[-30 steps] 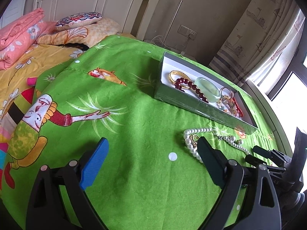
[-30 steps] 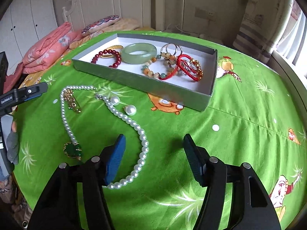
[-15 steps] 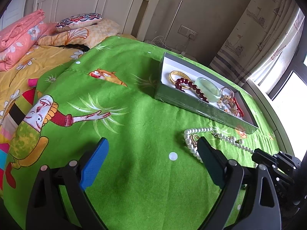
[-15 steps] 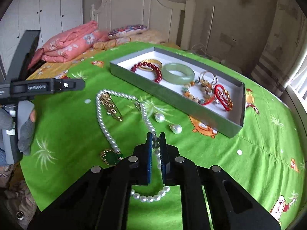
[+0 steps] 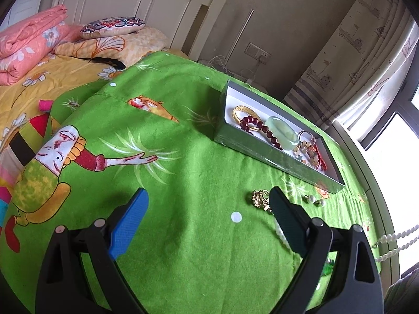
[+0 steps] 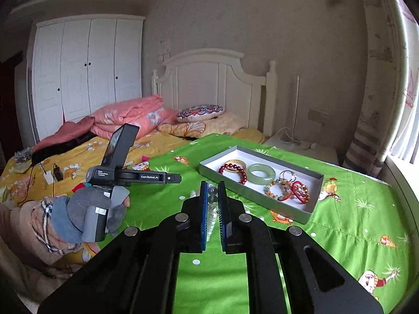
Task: Organize jewelry
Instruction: 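Grasp the gold brooch pin with the left tool while the right tool lifts the pearl necklace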
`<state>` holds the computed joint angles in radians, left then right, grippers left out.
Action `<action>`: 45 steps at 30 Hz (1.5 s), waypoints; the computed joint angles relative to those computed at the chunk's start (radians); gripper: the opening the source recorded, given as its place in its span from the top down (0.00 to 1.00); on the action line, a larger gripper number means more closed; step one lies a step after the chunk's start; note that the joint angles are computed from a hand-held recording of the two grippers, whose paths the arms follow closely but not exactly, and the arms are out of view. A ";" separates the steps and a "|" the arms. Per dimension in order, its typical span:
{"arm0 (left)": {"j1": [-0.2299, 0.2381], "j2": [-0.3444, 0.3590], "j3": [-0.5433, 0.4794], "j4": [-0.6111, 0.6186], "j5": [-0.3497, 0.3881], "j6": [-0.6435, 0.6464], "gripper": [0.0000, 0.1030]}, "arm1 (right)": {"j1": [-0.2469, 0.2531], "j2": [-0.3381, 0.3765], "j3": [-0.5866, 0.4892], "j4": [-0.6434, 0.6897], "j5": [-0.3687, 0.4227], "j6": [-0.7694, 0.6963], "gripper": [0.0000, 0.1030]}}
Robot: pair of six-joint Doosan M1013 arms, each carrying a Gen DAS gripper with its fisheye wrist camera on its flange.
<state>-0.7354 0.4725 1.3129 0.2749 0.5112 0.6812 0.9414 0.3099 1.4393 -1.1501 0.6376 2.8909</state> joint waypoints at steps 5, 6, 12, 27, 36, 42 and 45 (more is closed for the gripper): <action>-0.002 0.020 -0.047 -0.105 0.057 0.182 0.12 | -0.004 -0.051 0.081 -0.055 0.069 0.148 0.90; -0.006 0.031 -0.073 -0.132 0.092 0.254 0.12 | -0.007 -0.056 0.096 -0.049 0.085 0.167 0.90; -0.062 0.092 -0.197 -0.033 0.235 0.504 0.13 | -0.041 -0.059 0.148 0.011 0.098 0.252 0.90; 0.002 0.244 -0.435 -0.472 0.491 1.270 0.18 | -0.057 -0.054 0.173 0.039 0.027 0.295 0.90; -0.011 0.175 -0.331 -0.453 0.452 1.283 0.66 | -0.066 -0.065 0.193 0.035 0.009 0.340 0.90; -0.022 0.184 -0.337 -0.439 0.434 1.281 0.34 | -0.072 -0.052 0.170 0.116 0.009 0.243 0.90; -0.021 0.192 -0.347 -0.474 0.431 1.297 0.48 | -0.081 -0.050 0.163 0.188 0.025 0.187 0.90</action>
<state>-0.7565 0.6643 0.9661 -0.1988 0.9424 1.9780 0.8608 0.2600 1.6025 -0.9626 0.6622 3.0775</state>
